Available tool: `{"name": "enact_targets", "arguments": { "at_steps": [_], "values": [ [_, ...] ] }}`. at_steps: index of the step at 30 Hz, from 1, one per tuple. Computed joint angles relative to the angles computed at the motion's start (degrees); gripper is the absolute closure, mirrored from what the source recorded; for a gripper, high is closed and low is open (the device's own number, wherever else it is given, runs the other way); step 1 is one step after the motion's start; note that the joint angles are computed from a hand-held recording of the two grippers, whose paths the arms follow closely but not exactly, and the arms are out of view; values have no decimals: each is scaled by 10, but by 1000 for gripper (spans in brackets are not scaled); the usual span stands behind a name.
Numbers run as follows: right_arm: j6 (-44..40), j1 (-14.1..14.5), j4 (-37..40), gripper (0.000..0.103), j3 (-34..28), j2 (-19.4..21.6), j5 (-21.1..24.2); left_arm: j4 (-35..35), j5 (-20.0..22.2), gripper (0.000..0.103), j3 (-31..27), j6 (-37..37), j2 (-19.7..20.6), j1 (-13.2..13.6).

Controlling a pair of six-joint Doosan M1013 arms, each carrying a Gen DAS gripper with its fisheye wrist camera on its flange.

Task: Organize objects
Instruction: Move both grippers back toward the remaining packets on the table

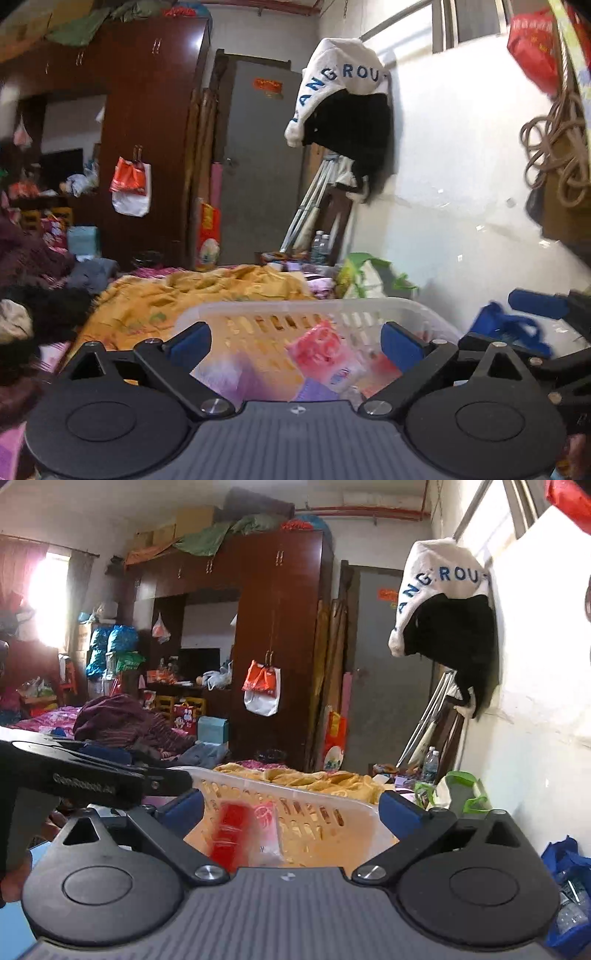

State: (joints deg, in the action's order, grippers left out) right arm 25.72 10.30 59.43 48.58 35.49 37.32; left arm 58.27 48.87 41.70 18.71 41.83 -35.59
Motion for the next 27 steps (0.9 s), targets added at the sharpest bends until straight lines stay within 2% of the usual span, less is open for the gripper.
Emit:
{"name": "enact_targets", "arguments": {
  "at_steps": [2,4,6,9,12,14,15,17,18,21,27],
  "values": [
    [-12,-12,55,0,32,-15,23,9,-32,4,40,-20,-22,-2],
    [14,-17,42,0,75,-38,13,29,-71,4,97,-53,-52,-8],
    [37,-26,37,0,124,-62,14,58,-79,3,155,-91,-81,-20],
    [-30,-51,102,0,202,-89,78,103,-66,3,223,-159,-107,-40],
    [-86,-61,157,0,279,-116,72,144,-97,3,300,-266,-136,-49],
    [-151,-61,194,0,307,-125,77,167,-117,3,327,-309,-144,-47],
    [-181,-55,197,1,316,-132,60,166,-111,3,331,-311,-144,-49],
    [-241,-43,203,2,332,-142,21,133,-90,3,323,-267,-138,-51],
    [-243,-40,198,5,332,-143,21,128,-86,3,318,-258,-135,-50],
    [-215,-41,168,14,317,-135,57,113,-104,3,318,-251,-134,-44],
    [-166,-44,126,33,302,-125,78,81,-113,3,317,-201,-130,-43]
  ]
}}
